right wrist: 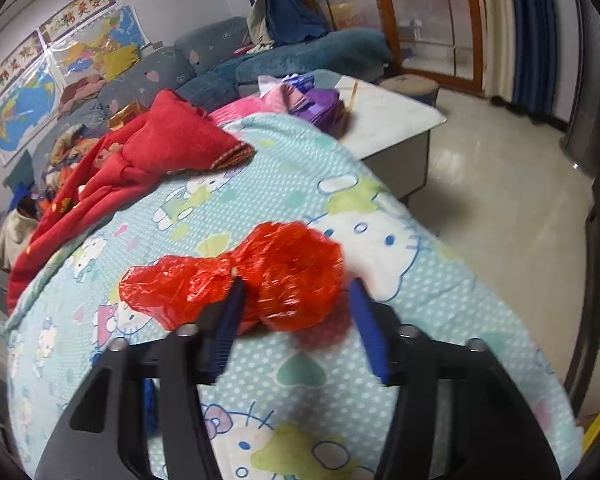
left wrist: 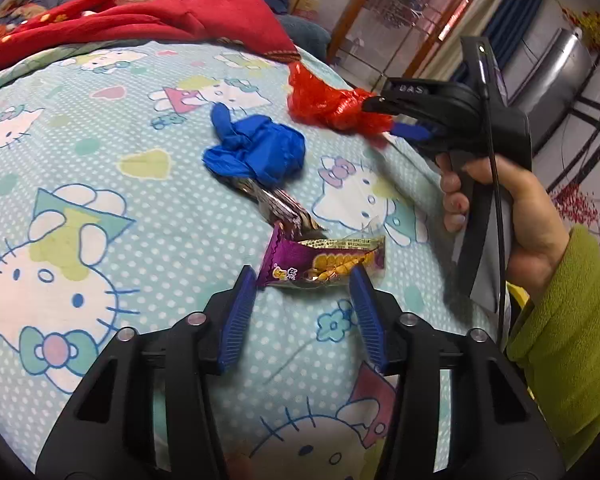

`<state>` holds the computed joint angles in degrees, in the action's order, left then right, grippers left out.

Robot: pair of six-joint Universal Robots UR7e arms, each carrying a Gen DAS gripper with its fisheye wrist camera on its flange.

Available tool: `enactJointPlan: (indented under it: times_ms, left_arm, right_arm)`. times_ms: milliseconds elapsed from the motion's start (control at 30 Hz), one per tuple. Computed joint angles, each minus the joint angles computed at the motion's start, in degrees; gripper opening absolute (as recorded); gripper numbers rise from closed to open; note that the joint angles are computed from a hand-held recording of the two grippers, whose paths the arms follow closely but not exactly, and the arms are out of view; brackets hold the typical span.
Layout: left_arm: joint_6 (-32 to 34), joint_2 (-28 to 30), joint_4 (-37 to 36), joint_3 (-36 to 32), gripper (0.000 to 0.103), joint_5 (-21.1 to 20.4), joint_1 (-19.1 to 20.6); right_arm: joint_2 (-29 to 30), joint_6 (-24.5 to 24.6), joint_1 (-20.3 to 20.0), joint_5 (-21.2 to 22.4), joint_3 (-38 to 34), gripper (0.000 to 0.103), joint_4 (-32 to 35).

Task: Collect trash
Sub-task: 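Grasp the purple snack wrapper with the left tool while the right grasps the red bag, then carry the purple wrapper and red plastic bag over the yellow-rimmed bin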

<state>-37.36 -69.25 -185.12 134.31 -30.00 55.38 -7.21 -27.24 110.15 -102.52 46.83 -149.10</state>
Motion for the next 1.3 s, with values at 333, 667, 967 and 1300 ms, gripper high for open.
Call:
enactJointPlan:
  times_ms: [333, 667, 967, 1300]
  left_arm:
    - [3.3, 0.2, -1.9, -0.5, 0.004, -5.0, 1.5]
    - [7.6, 1.0, -7.8, 0.1, 0.003, -6.8, 0.9]
    - [11.0, 1.9, -11.4, 0.5, 0.003, -6.5, -1.1]
    - [14.7, 3.6, -14.0, -0.3, 0.002, -6.4, -3.4]
  right_arm:
    - [-5.3, -1.1, -1.0, 1.3, 9.4, 0.010, -5.3]
    - [-13.5, -2.8, -2.6, 1.5, 23.0, 0.010, -15.3]
    - [-21.3, -4.0, -4.1, 3.3, 34.3, 0.009, -23.9]
    - [-28.1, -5.4, -5.8, 3.5, 42.6, 0.009, -30.3]
